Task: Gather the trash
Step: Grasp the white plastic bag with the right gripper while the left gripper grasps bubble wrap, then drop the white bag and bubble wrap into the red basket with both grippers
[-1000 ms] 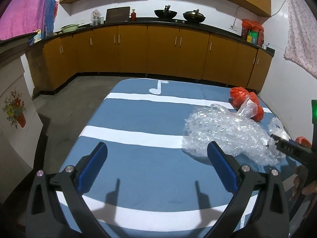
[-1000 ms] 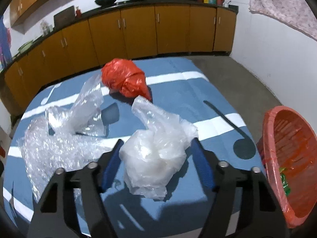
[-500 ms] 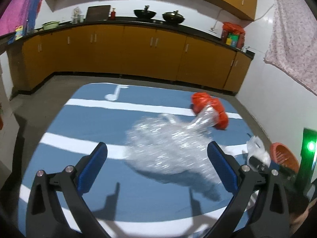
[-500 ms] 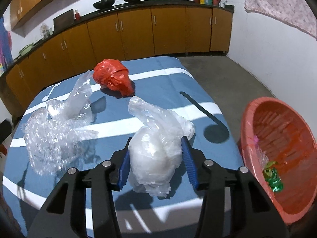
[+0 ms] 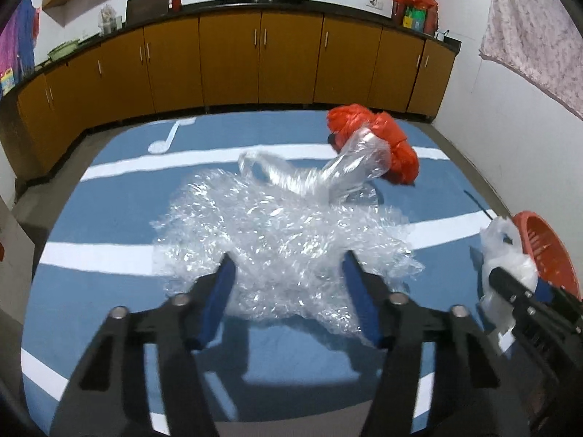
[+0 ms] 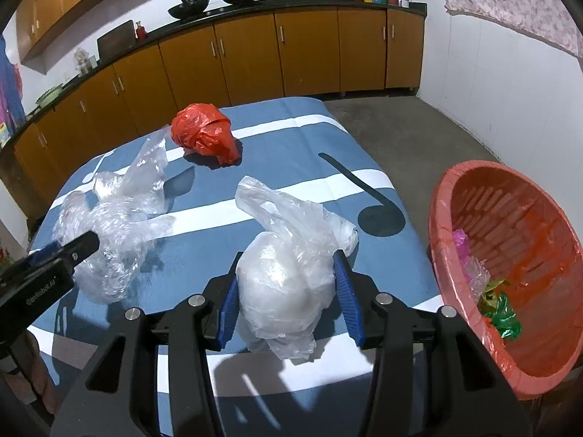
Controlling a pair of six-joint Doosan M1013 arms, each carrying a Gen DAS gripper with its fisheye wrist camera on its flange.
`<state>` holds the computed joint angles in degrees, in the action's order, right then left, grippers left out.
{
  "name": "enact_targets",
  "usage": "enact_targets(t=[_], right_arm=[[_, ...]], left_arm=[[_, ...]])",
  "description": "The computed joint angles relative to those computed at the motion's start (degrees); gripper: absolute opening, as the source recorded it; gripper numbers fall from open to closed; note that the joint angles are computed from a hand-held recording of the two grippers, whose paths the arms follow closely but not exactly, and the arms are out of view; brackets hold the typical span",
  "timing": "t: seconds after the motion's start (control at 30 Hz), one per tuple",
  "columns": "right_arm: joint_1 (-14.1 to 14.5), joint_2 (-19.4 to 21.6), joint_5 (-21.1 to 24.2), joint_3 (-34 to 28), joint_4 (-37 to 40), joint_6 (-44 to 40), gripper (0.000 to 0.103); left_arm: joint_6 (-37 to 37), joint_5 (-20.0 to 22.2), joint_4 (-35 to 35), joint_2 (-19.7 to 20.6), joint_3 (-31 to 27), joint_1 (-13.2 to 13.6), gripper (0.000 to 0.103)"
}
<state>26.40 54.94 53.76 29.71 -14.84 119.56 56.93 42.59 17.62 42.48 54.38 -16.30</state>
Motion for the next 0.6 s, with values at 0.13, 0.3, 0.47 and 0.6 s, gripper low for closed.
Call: enact_targets(t=[0.13, 0.3, 0.47, 0.6], right_arm=[[0.0, -0.6, -0.7, 1.1, -0.2, 0.2, 0.048], [0.2, -1.6, -1.7, 2.9, -1.2, 0.5, 0.047], [0.3, -2.8, -3.1, 5.0, -1.6, 0.7, 0.046], [0.4, -3.7, -4.1, 6.3, -1.4, 0.1, 0.043]], left_arm=[[2.3, -1.1, -3.7, -0.8, 1.9, 0.9, 0.019], [2.1, -3.7, -3.1, -3.0, 5.7, 1.2, 0.015], [0.3, -5.5, -2.1, -5.3, 9.5, 1.7, 0.015], [-1.3, -7.1, -0.8, -6.9, 11.7, 1.9, 0.014]])
